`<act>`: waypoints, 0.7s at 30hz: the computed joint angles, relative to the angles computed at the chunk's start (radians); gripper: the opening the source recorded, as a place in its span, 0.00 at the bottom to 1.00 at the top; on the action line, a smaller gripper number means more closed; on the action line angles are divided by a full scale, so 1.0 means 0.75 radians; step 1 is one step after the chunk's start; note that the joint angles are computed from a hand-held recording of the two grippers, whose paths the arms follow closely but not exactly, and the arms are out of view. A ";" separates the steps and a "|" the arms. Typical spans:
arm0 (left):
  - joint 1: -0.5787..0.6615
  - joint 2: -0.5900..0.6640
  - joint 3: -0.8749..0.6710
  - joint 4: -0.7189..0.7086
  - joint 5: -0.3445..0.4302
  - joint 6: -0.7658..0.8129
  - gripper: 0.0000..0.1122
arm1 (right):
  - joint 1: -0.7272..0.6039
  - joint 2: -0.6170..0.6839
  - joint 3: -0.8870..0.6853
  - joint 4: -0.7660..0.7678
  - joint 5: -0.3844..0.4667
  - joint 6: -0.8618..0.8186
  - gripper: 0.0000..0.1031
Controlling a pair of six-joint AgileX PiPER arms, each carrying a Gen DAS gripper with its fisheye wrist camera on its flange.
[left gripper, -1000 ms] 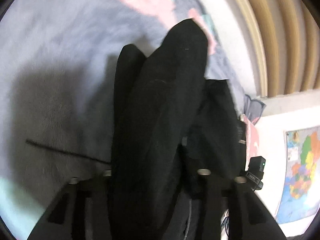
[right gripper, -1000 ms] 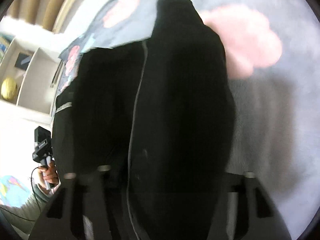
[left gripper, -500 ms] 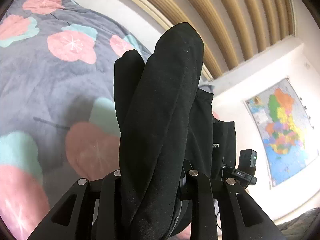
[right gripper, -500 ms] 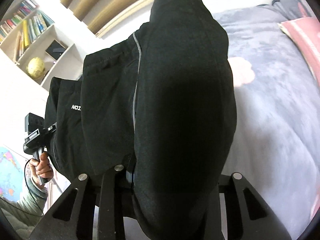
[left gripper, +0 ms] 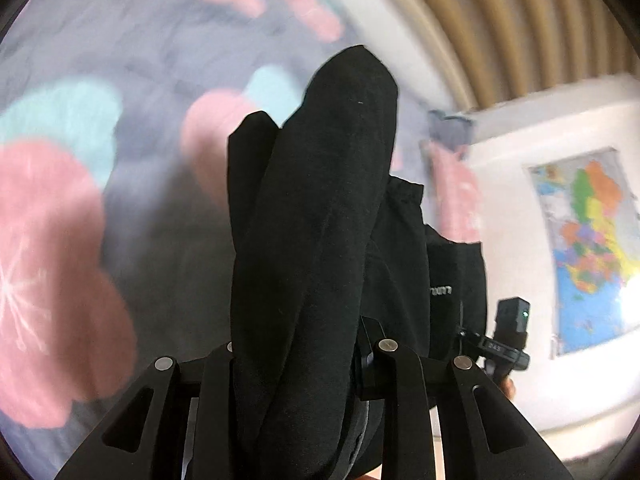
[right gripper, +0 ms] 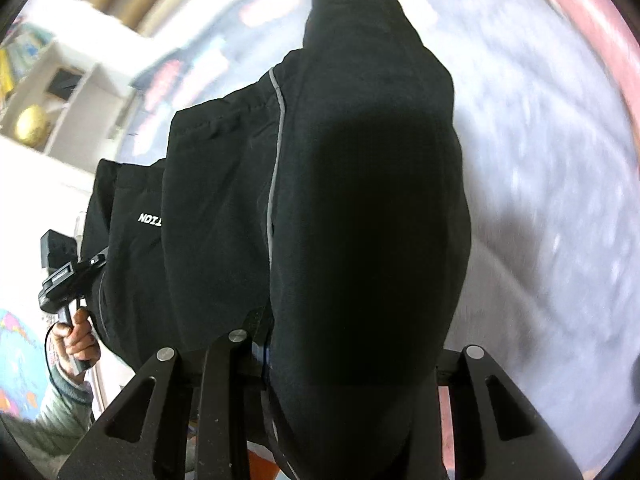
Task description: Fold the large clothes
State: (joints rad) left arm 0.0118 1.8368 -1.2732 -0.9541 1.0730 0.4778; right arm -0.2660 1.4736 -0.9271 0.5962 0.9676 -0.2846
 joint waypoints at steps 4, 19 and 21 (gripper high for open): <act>0.069 0.184 0.025 0.060 -0.117 -0.130 0.42 | -0.191 0.106 0.111 0.122 -0.060 -0.092 0.53; 0.148 -0.202 -0.076 0.379 0.107 -0.142 0.46 | -0.057 -0.370 -0.011 -0.250 0.162 0.243 0.68; -0.020 -0.248 -0.039 0.439 0.040 -0.132 0.46 | 0.210 -0.307 -0.059 -0.371 0.075 0.426 0.68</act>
